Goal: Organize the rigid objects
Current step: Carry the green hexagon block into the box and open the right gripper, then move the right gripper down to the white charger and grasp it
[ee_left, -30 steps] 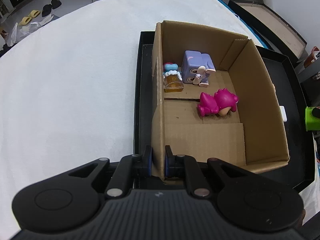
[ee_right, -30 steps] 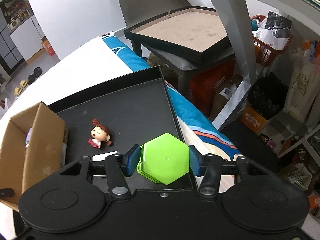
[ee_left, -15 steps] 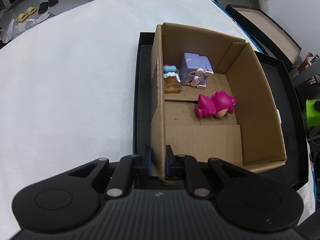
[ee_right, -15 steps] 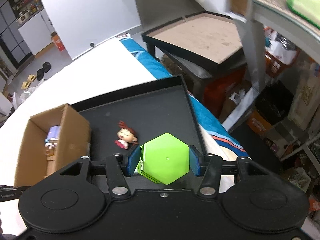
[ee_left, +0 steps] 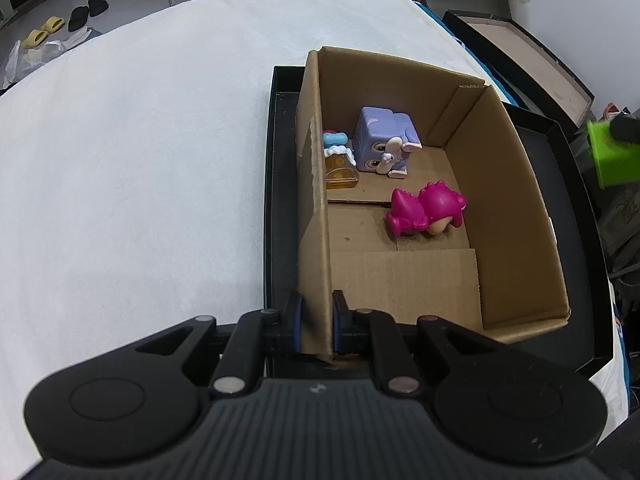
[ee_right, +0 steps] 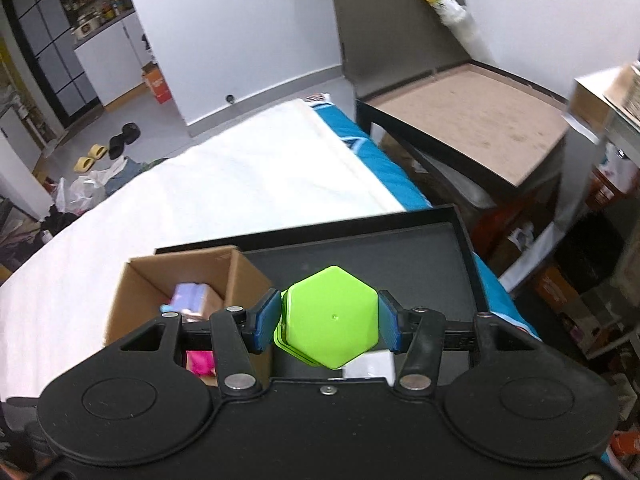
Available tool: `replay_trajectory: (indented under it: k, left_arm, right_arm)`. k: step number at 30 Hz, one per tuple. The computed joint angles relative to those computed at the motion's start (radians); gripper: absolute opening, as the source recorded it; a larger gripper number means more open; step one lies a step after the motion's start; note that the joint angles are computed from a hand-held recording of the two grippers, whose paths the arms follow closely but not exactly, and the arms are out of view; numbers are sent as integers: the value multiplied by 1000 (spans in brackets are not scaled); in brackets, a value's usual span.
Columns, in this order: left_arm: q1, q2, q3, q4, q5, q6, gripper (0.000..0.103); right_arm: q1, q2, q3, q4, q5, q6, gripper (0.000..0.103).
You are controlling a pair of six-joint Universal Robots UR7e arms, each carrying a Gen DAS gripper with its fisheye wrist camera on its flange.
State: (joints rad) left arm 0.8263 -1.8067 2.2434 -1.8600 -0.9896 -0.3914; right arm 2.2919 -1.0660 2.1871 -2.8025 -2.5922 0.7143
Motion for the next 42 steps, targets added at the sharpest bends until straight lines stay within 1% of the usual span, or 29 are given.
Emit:
replay_trajectory:
  k: [10, 22, 26, 27, 29, 30, 31, 33, 38, 42]
  left_arm:
    - [19, -2, -1, -24, -17, 20, 14]
    - [19, -10, -1, -20, -17, 20, 14]
    - [18, -9, -3, -15, -16, 16, 14]
    - [16, -9, -4, -13, -16, 16, 14]
    - [15, -8, -5, -11, -14, 15, 14]
    - [14, -7, -5, -11, -15, 17, 14]
    - [13, -7, -5, -9, -13, 17, 14]
    - [12, -4, -8, -5, -13, 14, 14]
    - [6, 1, -9, -1, -7, 5, 14]
    - [-1, 4, -7, 3, 0, -6, 14]
  right_arm:
    - [-1, 104, -119, -12, 30, -96, 51]
    - [-5, 188, -233, 52, 51, -166, 51]
    - [-6, 208, -254, 57, 53, -180, 51]
    - [-6, 212, -257, 55, 53, -184, 52]
    - [-7, 215, -256, 36, 57, -196, 63]
    - [-7, 213, -255, 42, 53, -187, 73]
    - [-5, 211, -254, 50, 39, -177, 77]
    - [1, 203, -246, 58, 21, -162, 77]
    - [3, 160, -216, 82, 39, -122, 77]
    - [7, 127, -193, 88, 48, -119, 77]
